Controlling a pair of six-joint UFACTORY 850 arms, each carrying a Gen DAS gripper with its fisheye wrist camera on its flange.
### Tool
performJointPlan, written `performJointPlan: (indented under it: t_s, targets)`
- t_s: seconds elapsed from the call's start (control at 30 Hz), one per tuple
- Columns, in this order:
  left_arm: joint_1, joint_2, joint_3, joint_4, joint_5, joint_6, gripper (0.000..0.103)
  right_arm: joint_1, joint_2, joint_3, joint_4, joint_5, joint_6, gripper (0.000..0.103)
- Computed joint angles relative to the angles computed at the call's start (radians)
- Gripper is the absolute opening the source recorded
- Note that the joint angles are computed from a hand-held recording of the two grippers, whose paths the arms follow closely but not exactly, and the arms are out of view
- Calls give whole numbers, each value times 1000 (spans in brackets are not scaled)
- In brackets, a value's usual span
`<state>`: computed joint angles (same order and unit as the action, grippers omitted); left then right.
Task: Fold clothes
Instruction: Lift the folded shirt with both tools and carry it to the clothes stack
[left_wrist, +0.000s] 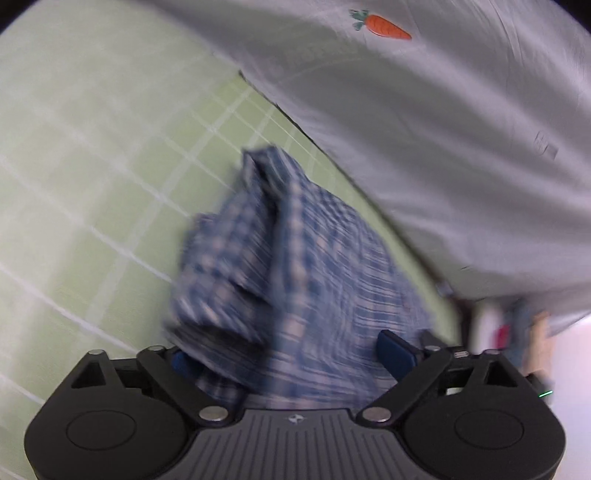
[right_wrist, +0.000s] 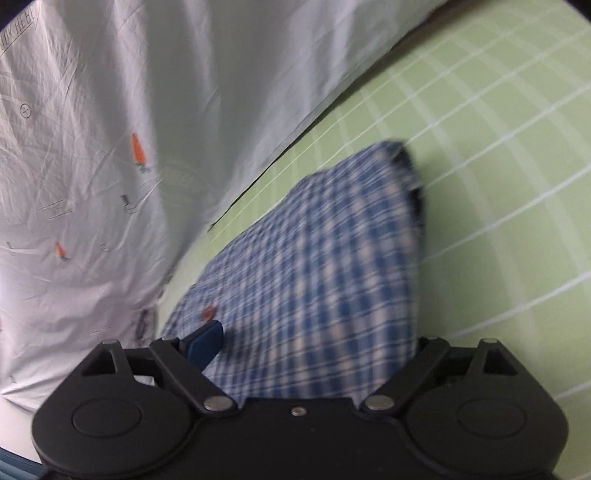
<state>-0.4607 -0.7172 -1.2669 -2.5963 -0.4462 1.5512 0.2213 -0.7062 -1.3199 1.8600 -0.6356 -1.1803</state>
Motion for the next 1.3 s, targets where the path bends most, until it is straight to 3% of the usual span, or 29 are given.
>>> performJointPlan:
  t_s: [0.03,0.07,0.13,0.17,0.4,0.57,0.77,0.97,1.13,1.3]
  targets:
    - [-3,-2,10,3,-36,-29,56,7,-4,0,-3,-25,12,78]
    - [-9,-1,18,5,-53,-48,50,14,-7,2,-5,-48,24,57]
    - [-29,25,42,-31,-39,9,41,31,14,33,17,-64,36,35]
    - [-36,44,58,-36,-29,31,40,40,39,60,28,-59,12,33]
    - [-79,210,249,-23,-89,8,39,76,248,272,66,-33,-58,29]
    - [-108,268,310,61,-106,-55,39,107,399,417,101,55,-87,29]
    - [-105,235,269,300,-190,-144,39,145,562,580,355,179,-211,29]
    - [-149,133,126,556,-238,-274,39,149,730,740,625,324,-362,29]
    - [-238,43,-38,648,-197,-358,39,43,858,864,619,330,-348,29]
    - [-345,-114,-315,670,-78,-436,39,-240,893,902,238,210,-255,29]
